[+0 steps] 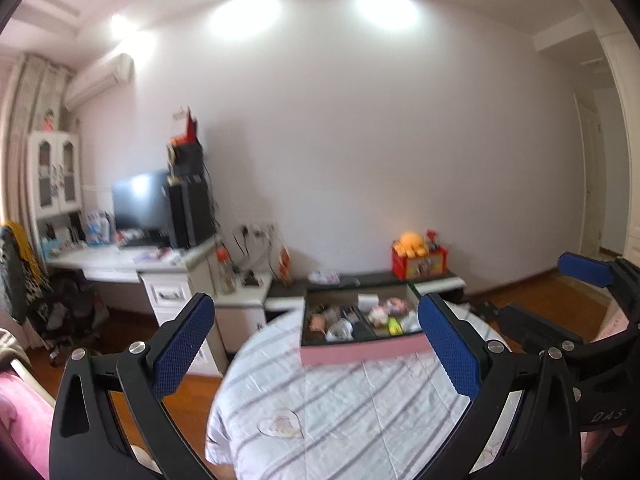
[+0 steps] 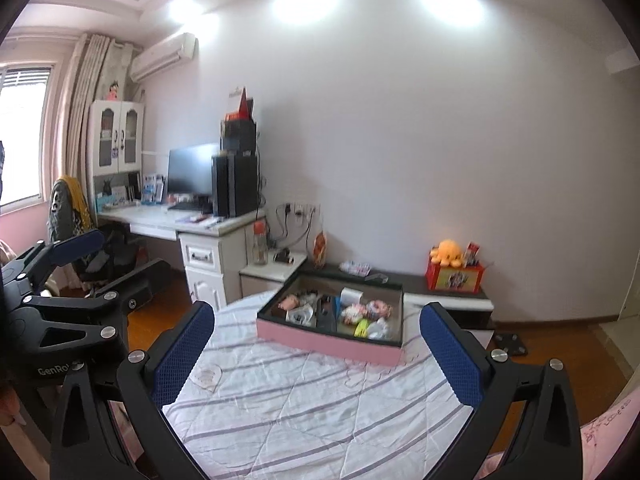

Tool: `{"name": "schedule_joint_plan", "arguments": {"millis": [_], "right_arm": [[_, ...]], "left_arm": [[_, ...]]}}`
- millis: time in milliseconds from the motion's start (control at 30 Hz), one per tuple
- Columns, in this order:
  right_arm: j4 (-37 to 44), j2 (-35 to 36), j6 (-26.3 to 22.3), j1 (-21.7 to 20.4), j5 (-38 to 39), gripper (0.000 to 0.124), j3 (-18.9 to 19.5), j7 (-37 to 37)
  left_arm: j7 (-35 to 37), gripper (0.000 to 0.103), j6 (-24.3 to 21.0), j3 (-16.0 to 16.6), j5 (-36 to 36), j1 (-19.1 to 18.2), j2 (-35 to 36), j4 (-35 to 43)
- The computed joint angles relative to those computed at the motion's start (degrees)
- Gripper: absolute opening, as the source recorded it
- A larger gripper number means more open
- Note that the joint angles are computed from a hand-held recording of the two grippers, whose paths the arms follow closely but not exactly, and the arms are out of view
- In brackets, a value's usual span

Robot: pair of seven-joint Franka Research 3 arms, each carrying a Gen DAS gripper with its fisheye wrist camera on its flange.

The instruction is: Organize rigid objects

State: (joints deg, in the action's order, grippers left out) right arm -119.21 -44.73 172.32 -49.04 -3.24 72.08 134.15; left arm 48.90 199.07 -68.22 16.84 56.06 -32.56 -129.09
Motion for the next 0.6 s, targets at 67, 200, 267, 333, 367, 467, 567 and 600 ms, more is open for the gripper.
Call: {"name": "schedule_joint_plan", "arguments": {"millis": [67, 200, 267, 333, 367, 467, 567, 600], "right_arm": [[-0.73, -2.77, 0.59, 0.53, 0.14, 0.103, -1.14, 0.95], [-2.39, -7.57, 3.05, 0.88, 0.91, 0.103, -2.68, 2.85], [-3.04, -8.16, 4.43, 0.92, 1.3, 0.103, -2.9, 3.16], [-3.26, -8.87, 5.02, 0.78, 1.54, 0.103, -2.94, 3.26], [-3.52, -9.52, 5.84, 0.57, 1.76, 0.103, -2.91, 3.49], [-3.62, -9.27, 5.92, 1.06, 2.06, 0.103, -2.89, 3.04], [-3.96, -10.49, 6.04, 0.92, 2.53, 0.103, -2.77, 3.37], [-4.01, -11.19, 5.85, 0.78, 2.59, 0.103, -2.71, 3.45]], "left_arm": [[-1.42, 0.103, 2.41, 0.81, -2.49, 0.16, -4.81, -1.76], [-2.99, 0.103, 5.65, 1.94, -4.65, -0.41, -8.03, -3.78], [-3.28, 0.103, 6.43, 2.2, -5.37, -0.88, -7.99, -4.31], [-3.62, 0.103, 6.6, 2.49, -6.44, -1.36, -8.66, -5.03], [-3.98, 0.103, 6.49, 2.64, -7.05, -1.71, -9.07, -5.49], [-3.98, 0.103, 6.1, 2.92, -6.68, -2.37, -8.3, -5.81], [-3.55, 0.103, 5.81, 2.79, -6.59, -2.31, -8.09, -5.81], [-3.58, 0.103, 5.47, 2.54, -6.93, -2.02, -8.79, -5.86]]}}
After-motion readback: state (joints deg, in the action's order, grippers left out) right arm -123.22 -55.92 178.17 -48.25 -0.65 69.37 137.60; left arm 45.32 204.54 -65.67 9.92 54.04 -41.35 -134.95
